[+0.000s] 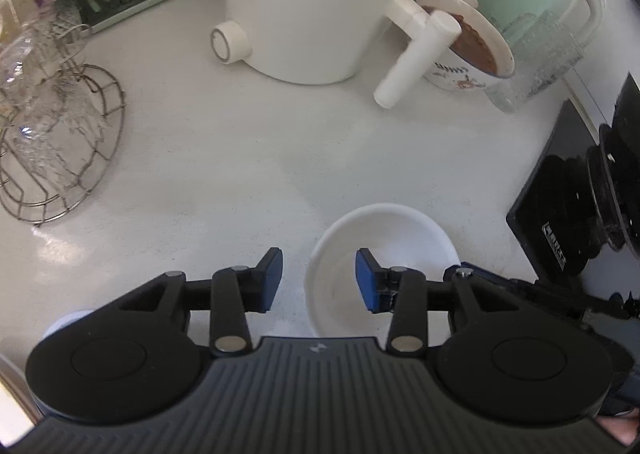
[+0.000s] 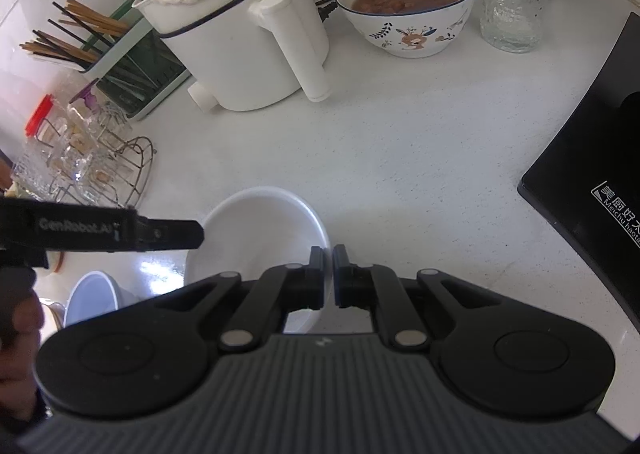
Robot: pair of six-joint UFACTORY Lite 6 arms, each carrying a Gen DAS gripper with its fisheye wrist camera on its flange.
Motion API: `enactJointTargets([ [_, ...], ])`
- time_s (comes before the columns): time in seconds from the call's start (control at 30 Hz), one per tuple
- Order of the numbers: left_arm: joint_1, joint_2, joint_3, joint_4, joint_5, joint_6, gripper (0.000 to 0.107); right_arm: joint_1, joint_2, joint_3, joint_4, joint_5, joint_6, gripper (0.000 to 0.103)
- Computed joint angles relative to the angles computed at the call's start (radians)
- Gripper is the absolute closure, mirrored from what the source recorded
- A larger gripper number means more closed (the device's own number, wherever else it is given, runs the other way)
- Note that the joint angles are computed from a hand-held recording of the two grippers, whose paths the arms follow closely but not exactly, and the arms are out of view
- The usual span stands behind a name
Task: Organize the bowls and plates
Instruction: 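Close both grippers together on the white ceramic bowl rim, then lift the white bowl and carry it toward the nested plastic bowls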
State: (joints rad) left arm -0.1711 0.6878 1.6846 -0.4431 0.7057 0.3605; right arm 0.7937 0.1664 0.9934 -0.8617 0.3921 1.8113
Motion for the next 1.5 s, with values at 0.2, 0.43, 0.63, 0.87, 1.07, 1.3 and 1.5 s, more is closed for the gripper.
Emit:
enactJointTargets([
  [0.2,0.006,0.052,-0.035,-0.036,-0.046,0.043,0.096,0.016,0.016,0.006,0.002,0.005,-0.015,0.096],
  [0.43,0.033,-0.021,-0.137,-0.104,-0.064,0.09,0.097,0.005,-0.01,-0.015,0.072,-0.027,-0.076,0.096],
  [0.63,0.059,-0.123,-0.188,-0.092,-0.026,0.048,0.097,0.045,-0.048,0.006,0.103,0.017,-0.081,0.095],
  [0.87,0.111,-0.234,-0.173,-0.091,0.074,0.021,0.097,0.069,-0.099,0.063,0.154,0.071,-0.109,0.095],
  [1.07,0.162,-0.325,-0.161,-0.086,0.146,0.038,0.096,0.104,-0.106,0.153,0.187,0.138,-0.155,0.094],
  [1.3,0.23,-0.392,-0.176,-0.124,0.193,0.068,0.096,0.137,-0.084,0.249,0.189,0.183,-0.187,0.094],
  [1.5,0.311,-0.455,-0.229,-0.171,0.2,0.112,0.096,0.161,-0.019,0.339,0.175,0.198,-0.199,0.093],
])
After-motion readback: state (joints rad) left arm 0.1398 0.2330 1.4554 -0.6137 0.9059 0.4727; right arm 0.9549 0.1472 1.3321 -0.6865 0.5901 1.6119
